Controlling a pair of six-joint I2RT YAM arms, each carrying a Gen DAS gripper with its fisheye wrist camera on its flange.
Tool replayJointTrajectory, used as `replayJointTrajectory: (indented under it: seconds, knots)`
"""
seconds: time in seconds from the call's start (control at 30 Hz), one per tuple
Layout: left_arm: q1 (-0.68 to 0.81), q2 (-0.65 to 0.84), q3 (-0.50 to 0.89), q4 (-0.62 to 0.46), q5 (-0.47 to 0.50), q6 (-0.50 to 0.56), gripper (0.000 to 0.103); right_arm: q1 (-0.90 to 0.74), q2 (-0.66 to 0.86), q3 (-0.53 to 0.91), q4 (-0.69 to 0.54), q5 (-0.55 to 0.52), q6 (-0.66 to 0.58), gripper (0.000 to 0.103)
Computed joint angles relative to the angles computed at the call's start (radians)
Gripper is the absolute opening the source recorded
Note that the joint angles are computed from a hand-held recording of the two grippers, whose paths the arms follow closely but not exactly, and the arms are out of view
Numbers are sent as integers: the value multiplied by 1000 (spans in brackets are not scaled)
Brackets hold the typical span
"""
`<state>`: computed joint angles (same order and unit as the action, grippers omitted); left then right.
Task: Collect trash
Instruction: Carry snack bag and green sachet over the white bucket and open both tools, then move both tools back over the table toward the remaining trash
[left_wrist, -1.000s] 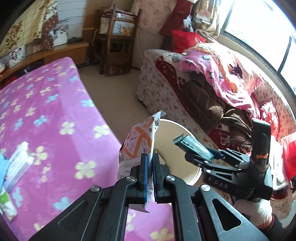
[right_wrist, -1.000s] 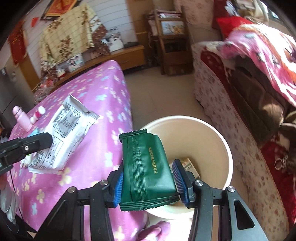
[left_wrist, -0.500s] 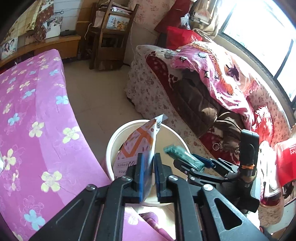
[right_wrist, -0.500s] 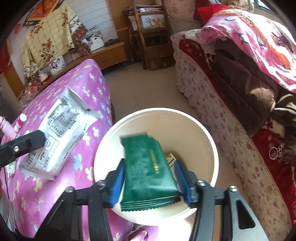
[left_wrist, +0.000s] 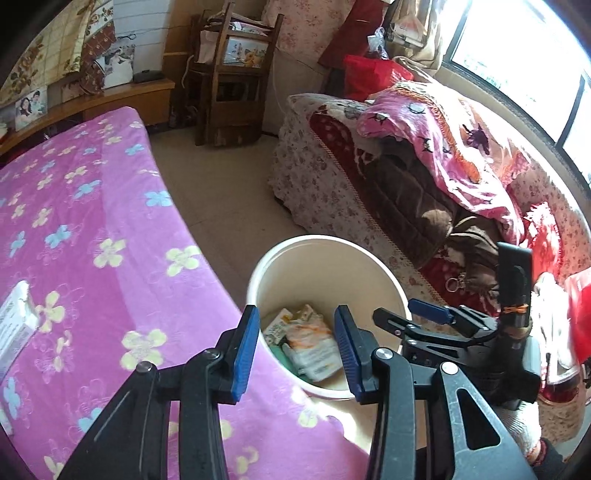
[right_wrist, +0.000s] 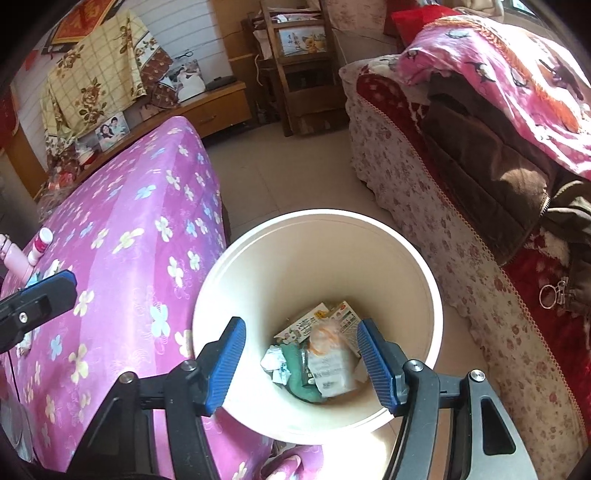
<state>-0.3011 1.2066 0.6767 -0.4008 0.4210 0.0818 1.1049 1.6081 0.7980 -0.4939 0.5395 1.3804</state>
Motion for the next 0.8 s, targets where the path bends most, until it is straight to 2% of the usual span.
replayJointTrajectory:
  seconds: [0.3,0.37,0.43,0.57,0.8]
  knots:
    - [109,-58,-24,-24,14,43,55,41,43,111,-62,34,-1,66]
    - [138,-69,-23,-37,21,60,62,49,58,145,-79,42,-7,67]
    - [171,-84,-24,-50,31,76,65,60,76,184,-94,51,-13,66]
    - [243,-124,-30,-75,42,121,69,73,115,262,-123,59,-29,66]
    - [403,-168,-21,-143,75,228,69,93,199,425,-158,77,-86,67]
